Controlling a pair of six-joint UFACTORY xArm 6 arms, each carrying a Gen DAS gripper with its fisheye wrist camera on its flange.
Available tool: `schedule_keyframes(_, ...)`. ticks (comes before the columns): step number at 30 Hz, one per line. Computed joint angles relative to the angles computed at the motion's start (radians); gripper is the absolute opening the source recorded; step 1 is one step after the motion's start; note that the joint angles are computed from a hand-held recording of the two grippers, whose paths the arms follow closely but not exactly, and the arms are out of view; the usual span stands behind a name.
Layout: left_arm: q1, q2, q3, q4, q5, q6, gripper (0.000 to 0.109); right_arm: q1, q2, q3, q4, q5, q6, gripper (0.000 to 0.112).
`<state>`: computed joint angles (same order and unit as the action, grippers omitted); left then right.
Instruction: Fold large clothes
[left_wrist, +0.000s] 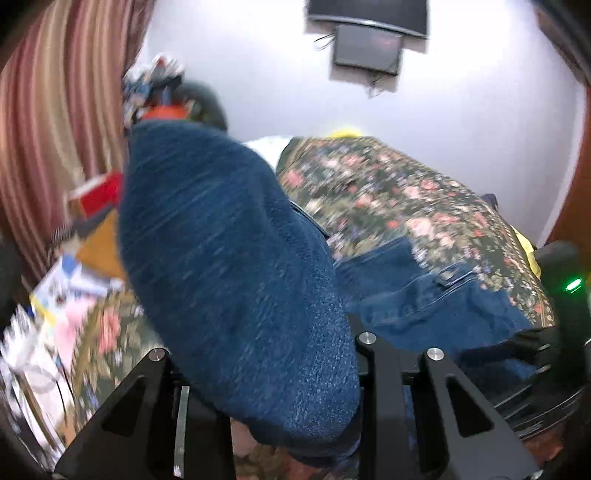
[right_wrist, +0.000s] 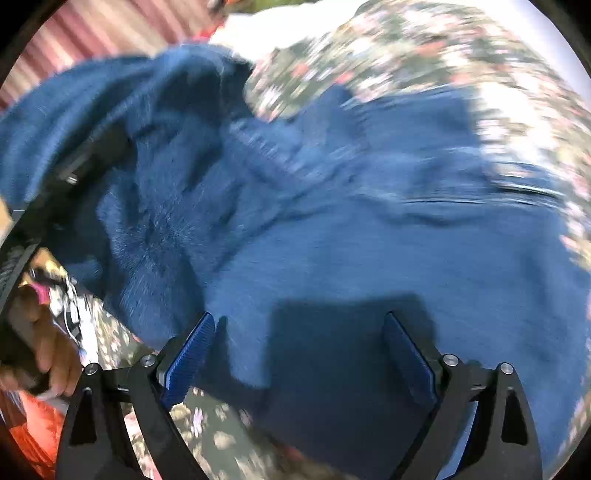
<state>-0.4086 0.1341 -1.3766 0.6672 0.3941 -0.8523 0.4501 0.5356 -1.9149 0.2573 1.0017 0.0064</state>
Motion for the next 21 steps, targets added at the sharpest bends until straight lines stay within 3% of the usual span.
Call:
schedule_keyframes(6, -0.120, 0.141, -0.247, 0.061, 0.022, 0.087, 0.027, -0.125, -0.389, 0.459, -0.047, -0.221, 0.104, 0.093)
schedule_keyframes(10, -0.231, 0.238, -0.370, -0.030, 0.007, 0.278, 0.026, -0.226, -0.579, 0.641, -0.123, -0.282, 0.197, 0.093)
schedule_keyframes(13, -0.302, 0.314, -0.440, -0.216, 0.065, 0.520, 0.026, -0.298, -0.693, 0.742, -0.129, -0.292, 0.210, 0.093)
schedule_keyframes(15, -0.340, 0.358, -0.478, -0.361, 0.155, 0.688, 0.026, -0.339, -0.758, 0.795, -0.129, -0.287, 0.217, 0.093)
schedule_keyframes(17, -0.362, 0.367, -0.467, -0.399, 0.212, 0.751, 0.027, -0.369, -0.812, 0.834, -0.114, -0.280, 0.208, 0.093)
schedule_keyframes(21, -0.374, 0.290, -0.336, -0.352, 0.195, 0.753, 0.030, -0.363, -0.867, 0.874, -0.101, -0.269, 0.214, 0.093)
